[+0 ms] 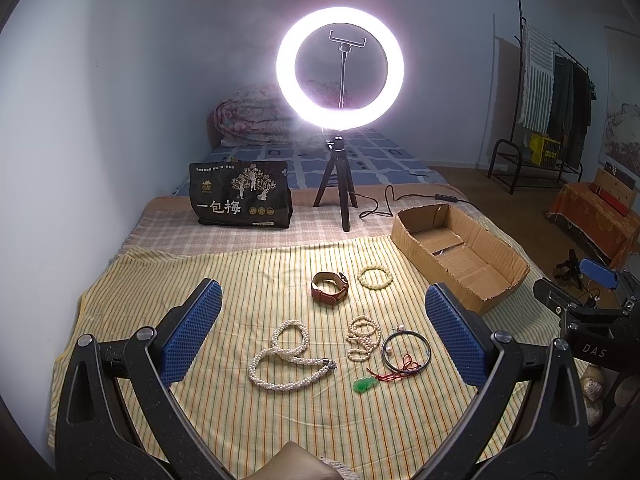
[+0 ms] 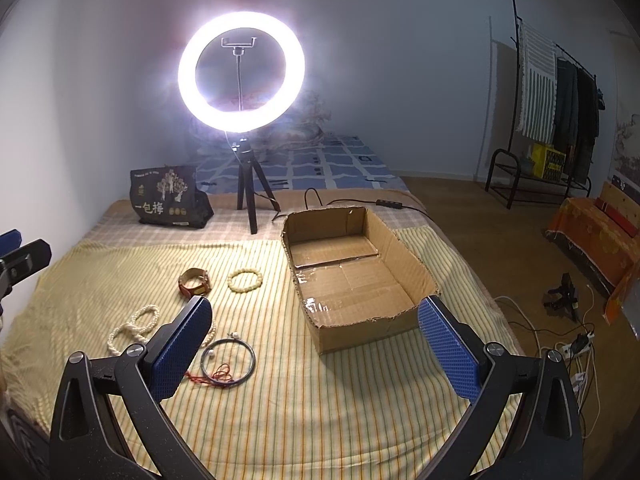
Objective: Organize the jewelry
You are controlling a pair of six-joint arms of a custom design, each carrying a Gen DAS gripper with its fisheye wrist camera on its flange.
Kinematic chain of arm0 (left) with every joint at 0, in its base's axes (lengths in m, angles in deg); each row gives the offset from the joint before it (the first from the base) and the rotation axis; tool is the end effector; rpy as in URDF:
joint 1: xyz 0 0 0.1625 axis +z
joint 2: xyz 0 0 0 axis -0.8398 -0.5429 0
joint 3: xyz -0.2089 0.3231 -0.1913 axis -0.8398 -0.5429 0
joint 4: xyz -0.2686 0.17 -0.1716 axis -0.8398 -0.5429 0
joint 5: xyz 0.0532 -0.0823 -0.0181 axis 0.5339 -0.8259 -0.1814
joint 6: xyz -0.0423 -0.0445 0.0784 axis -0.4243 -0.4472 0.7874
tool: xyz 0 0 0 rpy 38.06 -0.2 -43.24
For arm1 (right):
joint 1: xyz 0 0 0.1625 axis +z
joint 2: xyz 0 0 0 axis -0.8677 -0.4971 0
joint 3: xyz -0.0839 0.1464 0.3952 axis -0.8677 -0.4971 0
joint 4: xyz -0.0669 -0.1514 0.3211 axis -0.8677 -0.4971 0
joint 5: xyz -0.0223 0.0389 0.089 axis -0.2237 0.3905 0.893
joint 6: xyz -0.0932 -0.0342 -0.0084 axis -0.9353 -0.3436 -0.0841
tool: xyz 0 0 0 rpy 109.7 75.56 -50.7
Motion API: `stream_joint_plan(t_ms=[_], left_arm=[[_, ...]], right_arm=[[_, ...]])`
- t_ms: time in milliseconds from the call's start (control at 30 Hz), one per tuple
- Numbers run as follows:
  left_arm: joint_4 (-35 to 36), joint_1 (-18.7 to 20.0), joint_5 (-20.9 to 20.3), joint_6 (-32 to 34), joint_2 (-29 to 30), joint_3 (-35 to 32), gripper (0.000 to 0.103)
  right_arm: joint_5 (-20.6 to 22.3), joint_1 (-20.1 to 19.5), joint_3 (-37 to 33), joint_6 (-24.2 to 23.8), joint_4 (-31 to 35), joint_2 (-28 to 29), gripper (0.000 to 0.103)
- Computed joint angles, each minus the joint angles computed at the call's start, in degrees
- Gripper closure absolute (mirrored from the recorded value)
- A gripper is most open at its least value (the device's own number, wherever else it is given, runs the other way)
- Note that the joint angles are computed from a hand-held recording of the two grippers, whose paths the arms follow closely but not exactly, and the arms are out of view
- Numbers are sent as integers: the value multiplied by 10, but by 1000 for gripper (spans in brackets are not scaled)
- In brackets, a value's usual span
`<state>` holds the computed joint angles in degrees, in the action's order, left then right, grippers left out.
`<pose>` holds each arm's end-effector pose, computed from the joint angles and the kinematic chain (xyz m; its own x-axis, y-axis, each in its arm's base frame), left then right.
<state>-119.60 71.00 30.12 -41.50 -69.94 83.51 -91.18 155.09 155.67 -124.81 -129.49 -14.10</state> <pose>-0.4911 -0.3531 0.1172 -0.6829 -0.3334 -0.6500 0.4676 0.4841 -0.7396 0.1534 -0.4708 0.4129 -0.6281 -0.4087 0.6622 -0.7652 0.4788 -0.4303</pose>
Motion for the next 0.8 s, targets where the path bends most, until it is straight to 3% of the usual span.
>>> stream_joint_plan(t_ms=[500, 800], left_arm=[[-7, 3, -3, 0, -1, 10, 0], [-2, 12, -32, -11, -15, 33, 0]], right_arm=[[-2, 1, -2, 2, 7, 3, 1], [-24, 2, -8, 1, 29, 10, 1]])
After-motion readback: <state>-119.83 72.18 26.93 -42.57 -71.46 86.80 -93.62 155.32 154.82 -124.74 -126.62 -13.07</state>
